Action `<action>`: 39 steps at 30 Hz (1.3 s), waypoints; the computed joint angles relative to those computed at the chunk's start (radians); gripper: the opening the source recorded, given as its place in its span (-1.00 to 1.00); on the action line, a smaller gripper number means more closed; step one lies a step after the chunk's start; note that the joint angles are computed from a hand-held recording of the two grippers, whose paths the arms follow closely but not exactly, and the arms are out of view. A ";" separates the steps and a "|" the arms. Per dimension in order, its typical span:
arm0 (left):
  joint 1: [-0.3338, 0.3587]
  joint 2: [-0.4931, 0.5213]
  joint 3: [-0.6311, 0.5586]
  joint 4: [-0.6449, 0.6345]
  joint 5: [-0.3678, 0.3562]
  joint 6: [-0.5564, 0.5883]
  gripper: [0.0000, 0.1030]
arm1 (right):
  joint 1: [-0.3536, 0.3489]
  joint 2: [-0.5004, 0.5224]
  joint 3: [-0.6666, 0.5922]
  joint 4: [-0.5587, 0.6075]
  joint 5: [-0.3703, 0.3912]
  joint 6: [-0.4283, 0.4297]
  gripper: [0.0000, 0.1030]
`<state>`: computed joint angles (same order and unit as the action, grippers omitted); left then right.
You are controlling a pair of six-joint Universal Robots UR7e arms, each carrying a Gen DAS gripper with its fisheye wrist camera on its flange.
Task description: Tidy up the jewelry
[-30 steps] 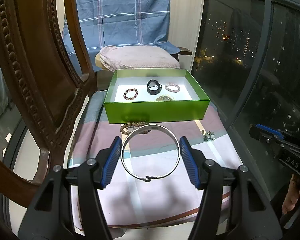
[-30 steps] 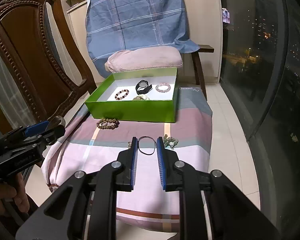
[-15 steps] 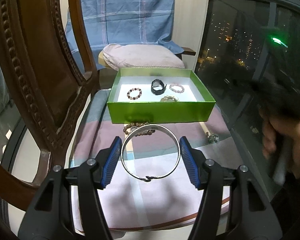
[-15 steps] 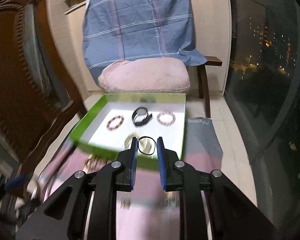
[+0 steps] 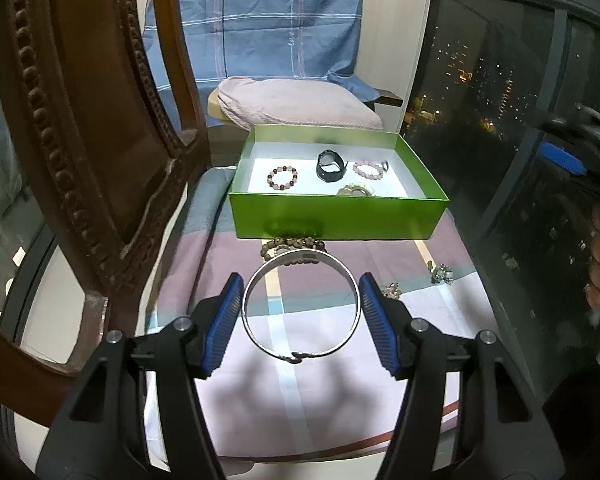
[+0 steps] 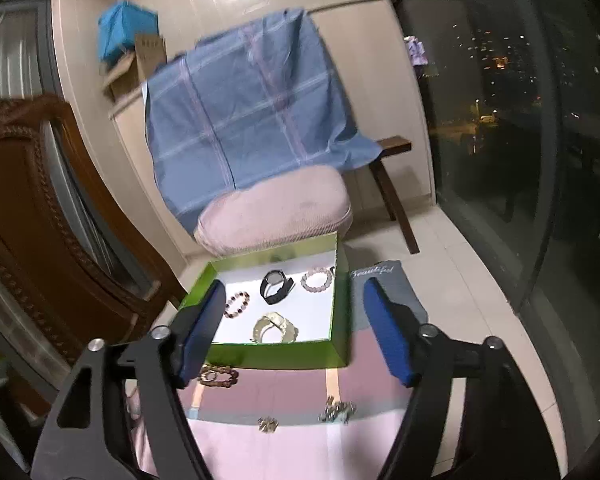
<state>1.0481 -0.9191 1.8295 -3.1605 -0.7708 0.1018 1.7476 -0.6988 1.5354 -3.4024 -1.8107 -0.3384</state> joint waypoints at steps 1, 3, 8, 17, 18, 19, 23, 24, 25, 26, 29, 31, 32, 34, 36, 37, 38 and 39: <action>0.004 0.001 -0.009 0.020 -0.010 -0.015 0.15 | -0.002 -0.012 0.024 -0.019 -0.001 -0.007 0.39; 0.013 0.009 -0.037 0.057 -0.024 -0.030 0.15 | 0.002 -0.017 0.039 -0.027 -0.033 -0.026 0.39; 0.016 0.064 -0.171 0.121 -0.032 -0.009 0.15 | -0.010 -0.021 0.024 0.008 -0.047 -0.026 0.39; 0.072 0.297 -0.671 0.400 -0.027 0.017 0.38 | -0.025 -0.014 0.000 0.093 -0.071 0.005 0.39; 0.074 0.295 -0.668 0.401 -0.020 0.008 0.40 | -0.026 -0.017 0.003 0.095 -0.065 0.000 0.39; 0.074 0.273 -0.632 0.390 -0.027 -0.007 0.50 | -0.025 -0.018 0.007 0.091 -0.065 -0.006 0.39; 0.053 0.158 -0.416 0.266 -0.060 0.011 0.65 | -0.024 -0.025 0.017 0.080 -0.054 -0.029 0.39; 0.044 0.123 -0.343 0.211 -0.064 0.024 0.71 | -0.022 -0.027 0.021 0.076 -0.058 -0.038 0.39; 0.034 0.092 -0.272 0.148 -0.059 0.029 0.75 | -0.020 -0.026 0.024 0.072 -0.065 -0.045 0.39; 0.030 0.074 -0.227 0.105 -0.061 0.030 0.77 | -0.017 -0.025 0.026 0.067 -0.077 -0.054 0.39; 0.015 0.022 -0.065 -0.064 -0.044 0.028 0.79 | -0.005 -0.025 0.051 0.048 -0.101 -0.076 0.39; 0.008 0.010 -0.020 -0.080 -0.028 0.028 0.79 | 0.001 -0.027 0.076 0.035 -0.108 -0.099 0.39; 0.006 0.007 -0.007 -0.090 -0.029 0.035 0.79 | 0.007 -0.026 0.094 0.018 -0.125 -0.113 0.39; 0.002 0.004 0.009 -0.100 -0.039 0.055 0.79 | 0.010 -0.034 0.127 0.022 -0.134 -0.111 0.39; 0.005 0.014 0.006 -0.119 -0.034 0.085 0.79 | 0.011 -0.041 0.160 0.011 -0.128 -0.103 0.39; 0.008 0.021 -0.002 -0.103 -0.015 0.084 0.79 | 0.012 -0.040 0.164 0.009 -0.127 -0.108 0.39; 0.012 0.023 -0.010 -0.082 -0.009 0.075 0.79 | 0.014 -0.037 0.166 0.008 -0.129 -0.119 0.39; 0.018 0.021 -0.014 -0.056 -0.020 0.055 0.79 | 0.019 -0.030 0.163 0.004 -0.138 -0.136 0.39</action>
